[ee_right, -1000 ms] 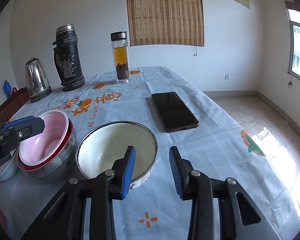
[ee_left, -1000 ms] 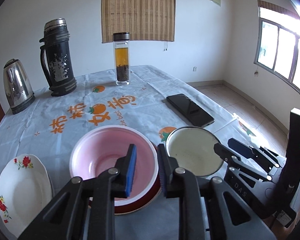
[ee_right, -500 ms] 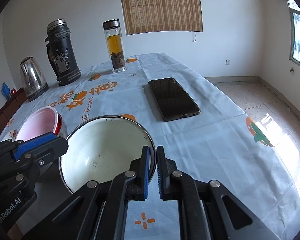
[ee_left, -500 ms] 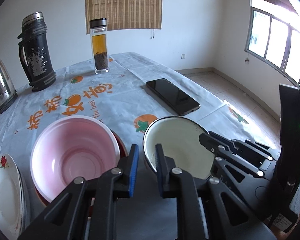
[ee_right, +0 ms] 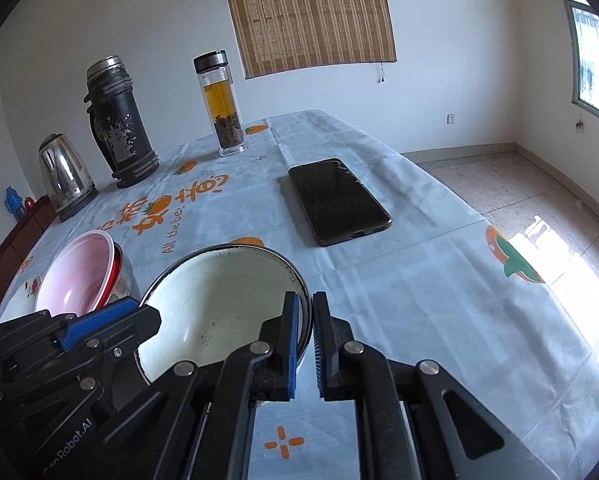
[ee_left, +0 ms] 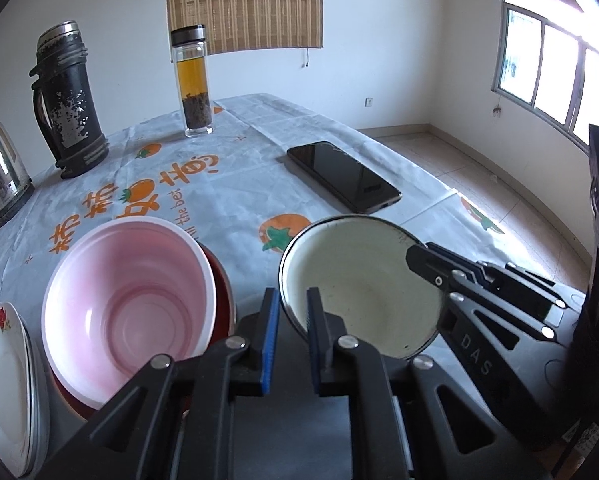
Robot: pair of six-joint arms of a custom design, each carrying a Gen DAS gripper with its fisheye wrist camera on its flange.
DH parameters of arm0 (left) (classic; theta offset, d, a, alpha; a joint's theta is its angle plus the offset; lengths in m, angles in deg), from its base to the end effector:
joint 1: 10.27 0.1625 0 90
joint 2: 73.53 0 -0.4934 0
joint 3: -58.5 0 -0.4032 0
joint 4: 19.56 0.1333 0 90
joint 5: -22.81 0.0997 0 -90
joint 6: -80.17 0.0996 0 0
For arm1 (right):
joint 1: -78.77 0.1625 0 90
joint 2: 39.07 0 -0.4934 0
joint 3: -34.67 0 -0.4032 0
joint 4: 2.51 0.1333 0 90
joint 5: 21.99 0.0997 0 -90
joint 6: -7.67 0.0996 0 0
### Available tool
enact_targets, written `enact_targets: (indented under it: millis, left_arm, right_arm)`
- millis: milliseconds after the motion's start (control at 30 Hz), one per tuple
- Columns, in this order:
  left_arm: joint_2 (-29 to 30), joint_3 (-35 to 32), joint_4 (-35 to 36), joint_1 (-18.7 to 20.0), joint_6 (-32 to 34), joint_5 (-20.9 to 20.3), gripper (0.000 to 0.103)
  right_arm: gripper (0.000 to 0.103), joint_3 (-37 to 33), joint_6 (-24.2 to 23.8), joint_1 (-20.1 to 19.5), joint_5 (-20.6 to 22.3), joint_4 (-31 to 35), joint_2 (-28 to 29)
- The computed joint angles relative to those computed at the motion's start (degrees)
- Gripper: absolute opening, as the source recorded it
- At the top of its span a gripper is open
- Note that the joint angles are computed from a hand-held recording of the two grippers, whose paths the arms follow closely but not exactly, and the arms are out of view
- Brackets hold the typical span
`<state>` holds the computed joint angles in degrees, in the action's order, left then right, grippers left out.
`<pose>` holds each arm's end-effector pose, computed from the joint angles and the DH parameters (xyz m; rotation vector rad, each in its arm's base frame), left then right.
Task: Organize plates and bowls
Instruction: 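Close both tools on the white enamel bowl rim, then lift the enamel bowl and carry it over the pink bowl with both tools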
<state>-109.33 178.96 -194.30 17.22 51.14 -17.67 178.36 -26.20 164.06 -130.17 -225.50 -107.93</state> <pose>-0.3803 -0.4336 -0.0149 0.6964 2.3181 -0.8011 0.0677 -0.4234 0.2683 0.3815 -2.2809 1.0874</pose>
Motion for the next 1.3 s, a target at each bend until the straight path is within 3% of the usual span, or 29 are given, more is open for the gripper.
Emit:
enact_targets:
  millis: [400, 700, 933, 1300]
  left_arm:
    - [0.80, 2.31, -6.59, -1.39, 1.97, 3.33, 0.010]
    - [-0.43, 4.19, -11.27, -1.58, 3.11, 2.60, 0.009]
    - [-1.67, 5.37, -13.85, -2.52, 3.50, 3.00, 0.009]
    - [-4.93, 7.85, -18.31, -2.64, 1.24, 3.45, 0.009]
  right_arm:
    - [0.008, 2.29, -3.09, -0.72, 5.34, -5.11, -0.11]
    - [0.008, 3.62, -5.54, -0.32, 6.93, -9.07, 0.73]
    - [0.009, 4.81, -4.71, 0.85, 6.93, -7.46, -1.41]
    - [0.009, 3.97, -5.04, 7.42, 4.60, -0.90, -5.06]
